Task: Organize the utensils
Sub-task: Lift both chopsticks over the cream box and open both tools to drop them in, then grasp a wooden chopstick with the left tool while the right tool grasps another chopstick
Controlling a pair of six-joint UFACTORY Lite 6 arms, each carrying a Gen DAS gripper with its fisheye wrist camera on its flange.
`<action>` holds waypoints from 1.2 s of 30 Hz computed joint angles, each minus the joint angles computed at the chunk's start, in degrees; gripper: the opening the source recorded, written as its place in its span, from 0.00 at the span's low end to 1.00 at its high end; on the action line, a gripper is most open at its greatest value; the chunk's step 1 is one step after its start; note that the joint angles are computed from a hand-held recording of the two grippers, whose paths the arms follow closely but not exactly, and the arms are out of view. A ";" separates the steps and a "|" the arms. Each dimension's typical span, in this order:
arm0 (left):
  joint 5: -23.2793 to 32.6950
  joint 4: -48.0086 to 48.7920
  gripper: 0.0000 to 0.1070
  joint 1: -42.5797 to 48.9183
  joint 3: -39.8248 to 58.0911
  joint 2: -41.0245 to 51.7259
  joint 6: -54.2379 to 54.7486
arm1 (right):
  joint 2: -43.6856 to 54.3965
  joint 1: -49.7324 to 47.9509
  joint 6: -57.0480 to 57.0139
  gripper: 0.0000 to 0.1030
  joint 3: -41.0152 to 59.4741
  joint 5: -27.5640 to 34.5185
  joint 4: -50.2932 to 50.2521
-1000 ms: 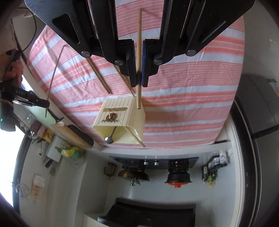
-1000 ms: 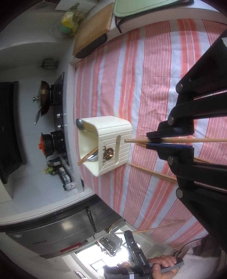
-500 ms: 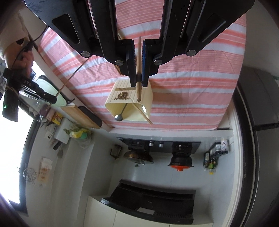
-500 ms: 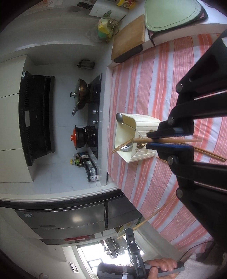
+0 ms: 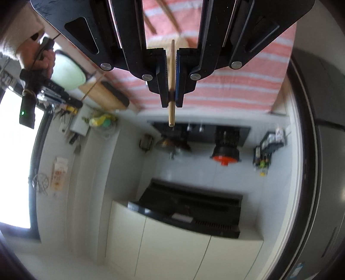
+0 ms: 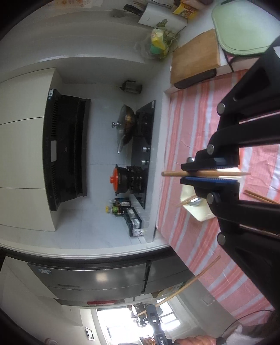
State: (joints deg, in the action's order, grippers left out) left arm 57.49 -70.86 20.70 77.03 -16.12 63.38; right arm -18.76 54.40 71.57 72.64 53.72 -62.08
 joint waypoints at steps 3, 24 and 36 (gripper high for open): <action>-6.12 0.00 0.04 -7.19 7.80 7.59 -2.66 | 5.37 -6.15 -1.90 0.06 6.82 -5.85 -0.27; -7.52 40.21 0.09 -32.76 51.57 57.65 -42.29 | 56.11 -32.20 -49.64 0.08 53.05 -9.95 57.81; -11.52 38.08 0.78 -22.30 -4.49 10.60 -16.41 | 16.11 -24.19 -36.84 0.46 9.05 -18.23 40.70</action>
State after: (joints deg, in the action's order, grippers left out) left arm 45.97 -32.78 -1.59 72.54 -5.51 46.97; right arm -2.65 30.20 34.73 81.70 35.48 -21.39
